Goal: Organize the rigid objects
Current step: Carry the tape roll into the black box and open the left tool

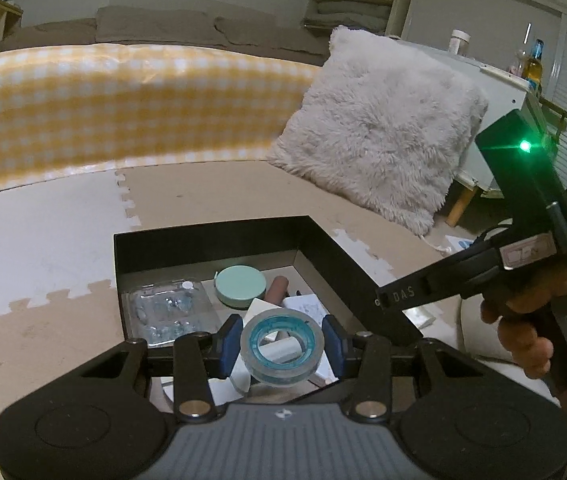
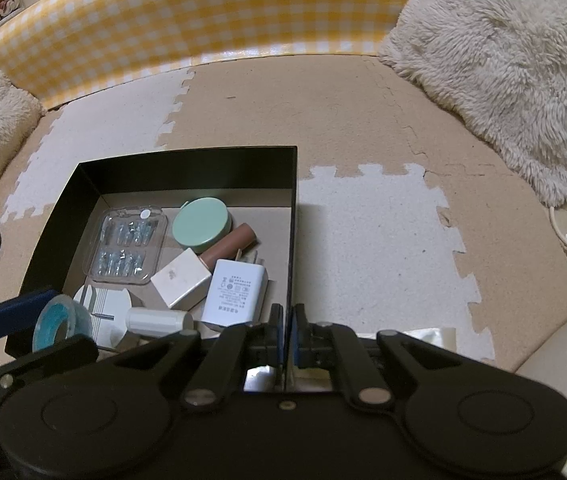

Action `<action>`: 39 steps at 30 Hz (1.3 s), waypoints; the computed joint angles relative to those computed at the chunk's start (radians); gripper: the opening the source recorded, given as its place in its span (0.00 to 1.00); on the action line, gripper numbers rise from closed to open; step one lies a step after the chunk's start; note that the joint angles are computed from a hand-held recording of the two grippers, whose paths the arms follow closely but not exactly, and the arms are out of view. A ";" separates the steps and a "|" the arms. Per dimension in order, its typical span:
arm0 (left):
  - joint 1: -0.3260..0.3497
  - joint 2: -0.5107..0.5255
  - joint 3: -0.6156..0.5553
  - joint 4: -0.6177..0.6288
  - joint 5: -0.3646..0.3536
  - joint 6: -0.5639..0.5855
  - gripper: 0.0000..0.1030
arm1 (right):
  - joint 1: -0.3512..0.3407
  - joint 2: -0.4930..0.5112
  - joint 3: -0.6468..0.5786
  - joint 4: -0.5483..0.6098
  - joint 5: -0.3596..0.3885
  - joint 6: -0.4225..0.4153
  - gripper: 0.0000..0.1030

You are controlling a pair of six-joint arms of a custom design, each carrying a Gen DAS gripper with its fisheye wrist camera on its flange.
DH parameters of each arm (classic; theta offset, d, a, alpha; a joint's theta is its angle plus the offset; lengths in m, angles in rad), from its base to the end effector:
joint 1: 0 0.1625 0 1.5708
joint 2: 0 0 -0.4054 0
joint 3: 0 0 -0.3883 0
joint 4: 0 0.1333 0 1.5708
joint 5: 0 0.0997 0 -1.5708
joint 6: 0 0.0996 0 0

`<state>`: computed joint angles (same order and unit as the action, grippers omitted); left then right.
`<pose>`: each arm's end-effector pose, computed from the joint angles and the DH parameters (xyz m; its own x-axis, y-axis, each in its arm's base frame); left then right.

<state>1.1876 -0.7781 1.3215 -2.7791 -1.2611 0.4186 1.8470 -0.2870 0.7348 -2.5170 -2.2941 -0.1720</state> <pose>-0.1317 -0.7643 0.2331 -0.7517 0.4627 -0.4699 0.6565 0.5930 -0.4662 0.2999 -0.8110 0.0912 -0.7546 -0.0461 0.6546 -0.3742 0.8497 -0.3715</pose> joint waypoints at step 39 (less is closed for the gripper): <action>-0.027 0.002 -0.033 0.167 0.042 -0.048 1.00 | -0.001 -0.002 0.005 -0.006 0.001 -0.009 0.05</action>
